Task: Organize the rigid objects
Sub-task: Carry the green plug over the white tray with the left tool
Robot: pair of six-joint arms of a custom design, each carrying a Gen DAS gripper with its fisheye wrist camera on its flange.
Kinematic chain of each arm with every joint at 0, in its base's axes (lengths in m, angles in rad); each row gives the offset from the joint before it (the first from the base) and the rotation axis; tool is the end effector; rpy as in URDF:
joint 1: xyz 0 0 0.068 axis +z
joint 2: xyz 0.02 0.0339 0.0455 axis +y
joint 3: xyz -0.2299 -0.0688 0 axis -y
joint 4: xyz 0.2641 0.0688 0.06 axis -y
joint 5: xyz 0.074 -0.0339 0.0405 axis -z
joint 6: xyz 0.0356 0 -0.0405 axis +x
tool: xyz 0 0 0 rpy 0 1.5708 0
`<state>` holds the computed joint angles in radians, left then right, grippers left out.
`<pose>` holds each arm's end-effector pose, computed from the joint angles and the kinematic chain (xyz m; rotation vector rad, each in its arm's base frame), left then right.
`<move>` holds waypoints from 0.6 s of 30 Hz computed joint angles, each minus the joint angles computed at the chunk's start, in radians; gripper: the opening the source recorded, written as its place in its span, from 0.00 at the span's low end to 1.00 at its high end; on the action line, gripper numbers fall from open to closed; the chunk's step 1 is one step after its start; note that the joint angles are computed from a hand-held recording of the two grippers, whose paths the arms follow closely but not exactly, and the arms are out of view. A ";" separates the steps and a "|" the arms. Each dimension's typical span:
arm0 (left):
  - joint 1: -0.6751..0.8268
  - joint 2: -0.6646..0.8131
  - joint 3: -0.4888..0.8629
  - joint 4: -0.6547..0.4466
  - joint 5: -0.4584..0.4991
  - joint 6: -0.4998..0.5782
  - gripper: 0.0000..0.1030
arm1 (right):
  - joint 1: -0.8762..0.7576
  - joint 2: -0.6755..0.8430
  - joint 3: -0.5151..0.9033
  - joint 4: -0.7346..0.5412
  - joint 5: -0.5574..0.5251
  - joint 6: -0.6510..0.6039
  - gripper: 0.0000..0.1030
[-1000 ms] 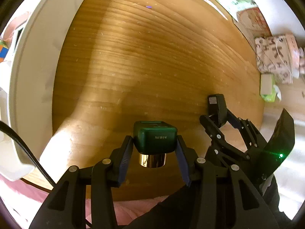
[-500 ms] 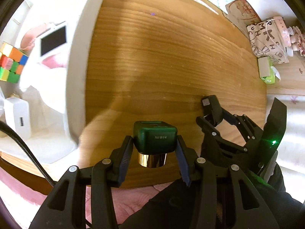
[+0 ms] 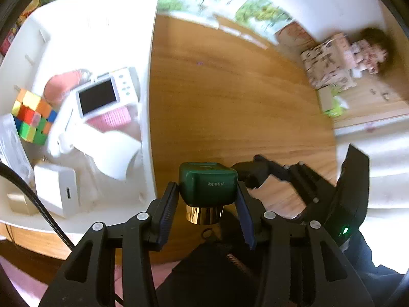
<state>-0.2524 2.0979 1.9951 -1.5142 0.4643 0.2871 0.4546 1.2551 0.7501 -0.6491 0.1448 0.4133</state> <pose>0.3830 -0.1152 0.2391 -0.7892 -2.9162 0.7153 0.2296 0.1065 0.1569 -0.0144 2.7035 0.0624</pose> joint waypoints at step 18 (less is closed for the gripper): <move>0.246 -0.008 0.096 0.013 0.249 0.265 0.47 | 0.246 0.178 0.183 0.167 0.189 0.105 0.54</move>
<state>-0.0059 2.0896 2.0911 -1.5008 0.7128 0.5524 0.7009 1.4329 0.9327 -0.4821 0.3342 0.5184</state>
